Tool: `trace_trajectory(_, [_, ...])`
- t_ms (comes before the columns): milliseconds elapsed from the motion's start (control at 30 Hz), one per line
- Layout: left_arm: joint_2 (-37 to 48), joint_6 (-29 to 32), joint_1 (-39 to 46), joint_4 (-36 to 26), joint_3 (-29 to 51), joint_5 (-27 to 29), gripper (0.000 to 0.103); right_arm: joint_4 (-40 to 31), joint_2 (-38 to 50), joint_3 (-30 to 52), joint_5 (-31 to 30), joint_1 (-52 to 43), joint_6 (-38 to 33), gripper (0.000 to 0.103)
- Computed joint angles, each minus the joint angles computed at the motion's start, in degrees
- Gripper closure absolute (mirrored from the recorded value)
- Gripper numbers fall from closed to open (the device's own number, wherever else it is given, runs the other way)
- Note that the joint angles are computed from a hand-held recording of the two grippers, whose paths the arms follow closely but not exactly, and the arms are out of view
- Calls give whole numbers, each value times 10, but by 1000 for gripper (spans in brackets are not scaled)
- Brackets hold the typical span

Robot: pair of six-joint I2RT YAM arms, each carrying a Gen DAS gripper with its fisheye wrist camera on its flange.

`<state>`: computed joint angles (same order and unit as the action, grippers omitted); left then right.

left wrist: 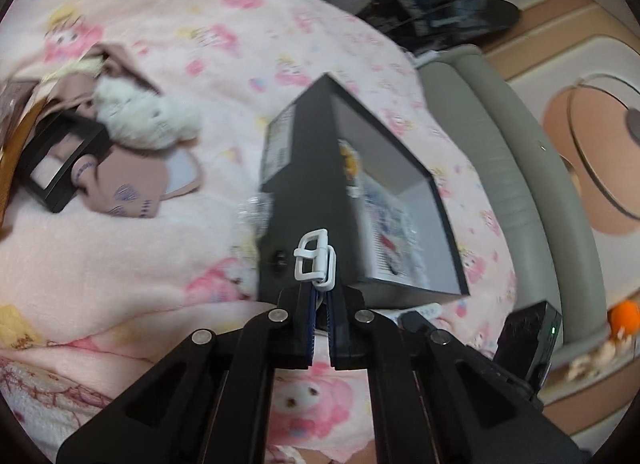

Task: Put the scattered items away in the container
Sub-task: 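Carry the white watch strap over the black box with both tools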

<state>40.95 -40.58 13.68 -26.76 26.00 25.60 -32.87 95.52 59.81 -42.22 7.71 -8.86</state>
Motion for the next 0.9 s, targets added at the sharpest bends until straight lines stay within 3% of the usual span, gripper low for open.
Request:
trace_trajectory(133, [-4,-2,-62,-31,52,-29,101,-63,-26,40,-47,-36,-40,101])
trace_trajectory(233, [30,1,-113,-49,121,-55,101,-73,-37,73,-61,-48,-46,101])
trace_trajectory(300, [75,-1,-149,-19,170,-81,101,-76,-22,108,-66,-49,-48,101])
trace_trajectory(400, [151,3,-174,21,213,-111,101,-70,30,178,-49,-40,-40,101])
trace_trajectory(500, [242,-6,-167,64,237,-91,101,-113,101,265,10,-25,-72,101])
trace_trajectory(567, [317,11,-172,34,280,-82,101,-152,155,320,67,-11,-107,100])
trace_trajectory(700, [381,27,-195,-29,329,-111,100,-173,198,347,76,-28,-91,100])
trace_trajectory(733, [387,25,-197,-34,330,-113,95,-176,202,352,78,-31,-88,100])
trace_trajectory(833, [406,24,-199,-85,351,-139,60,-143,182,330,103,-36,-75,98])
trace_trajectory(900, [410,45,-195,-118,367,-131,58,-94,148,298,137,-39,-59,92])
